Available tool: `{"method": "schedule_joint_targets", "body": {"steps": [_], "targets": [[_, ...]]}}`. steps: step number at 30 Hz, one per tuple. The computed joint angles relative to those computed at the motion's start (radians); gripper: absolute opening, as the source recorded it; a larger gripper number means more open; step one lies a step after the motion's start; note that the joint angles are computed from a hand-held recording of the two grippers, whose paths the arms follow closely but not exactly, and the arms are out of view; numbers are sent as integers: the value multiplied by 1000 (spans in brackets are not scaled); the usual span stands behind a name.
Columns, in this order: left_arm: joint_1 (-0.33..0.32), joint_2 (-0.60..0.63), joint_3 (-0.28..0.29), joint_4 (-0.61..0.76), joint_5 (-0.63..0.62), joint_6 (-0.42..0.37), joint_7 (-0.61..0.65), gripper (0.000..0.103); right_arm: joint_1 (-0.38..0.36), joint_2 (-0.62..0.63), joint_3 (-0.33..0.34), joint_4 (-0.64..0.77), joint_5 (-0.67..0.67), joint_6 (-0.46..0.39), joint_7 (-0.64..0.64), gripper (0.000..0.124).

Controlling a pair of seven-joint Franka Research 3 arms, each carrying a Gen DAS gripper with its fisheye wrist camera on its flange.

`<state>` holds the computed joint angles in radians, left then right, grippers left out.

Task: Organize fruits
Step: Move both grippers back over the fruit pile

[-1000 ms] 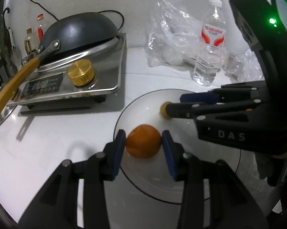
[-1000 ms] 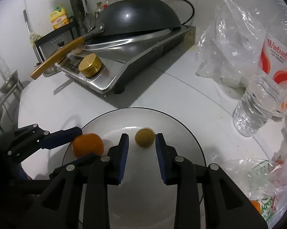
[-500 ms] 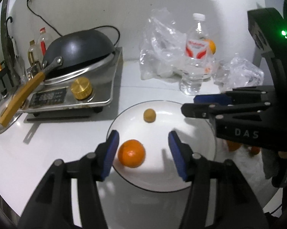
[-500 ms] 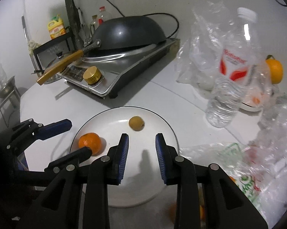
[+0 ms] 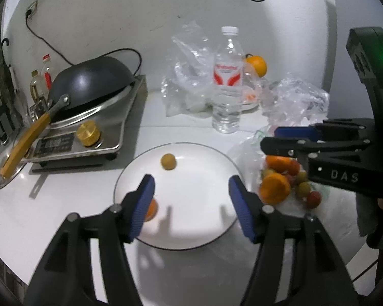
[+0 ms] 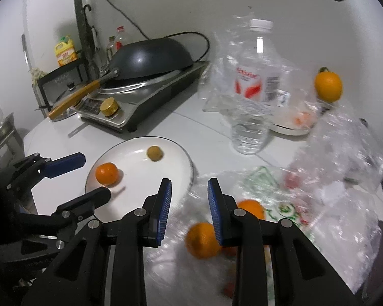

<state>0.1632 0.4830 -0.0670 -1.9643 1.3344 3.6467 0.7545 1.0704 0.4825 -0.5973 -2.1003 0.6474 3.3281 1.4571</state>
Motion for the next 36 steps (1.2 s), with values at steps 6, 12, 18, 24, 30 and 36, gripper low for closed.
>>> {"method": "schedule_joint_targets", "body": {"steps": [6, 12, 18, 24, 30, 36], "targets": [[-20, -38, -15, -66, -60, -5, 84, 62, 12, -63, -3, -99, 74, 73, -58, 36], [-32, -61, -44, -110, -99, -15, 140, 62, -47, -114, 65, -164, 132, 129, -118, 36], [-39, -68, -74, -122, -81, -37, 143, 62, -193, -156, 203, -214, 122, 179, -126, 36], [-47, -54, -93, -86, 9, -67, 75, 62, -361, -176, 352, -249, 64, 213, -97, 36], [-97, -20, -63, -5, 173, -85, -103, 69, -514, -175, 479, -254, 3, 227, -76, 36], [-208, 26, 33, 96, 329, -67, -290, 70, -649, -162, 589, -238, -50, 222, -69, 36]]}}
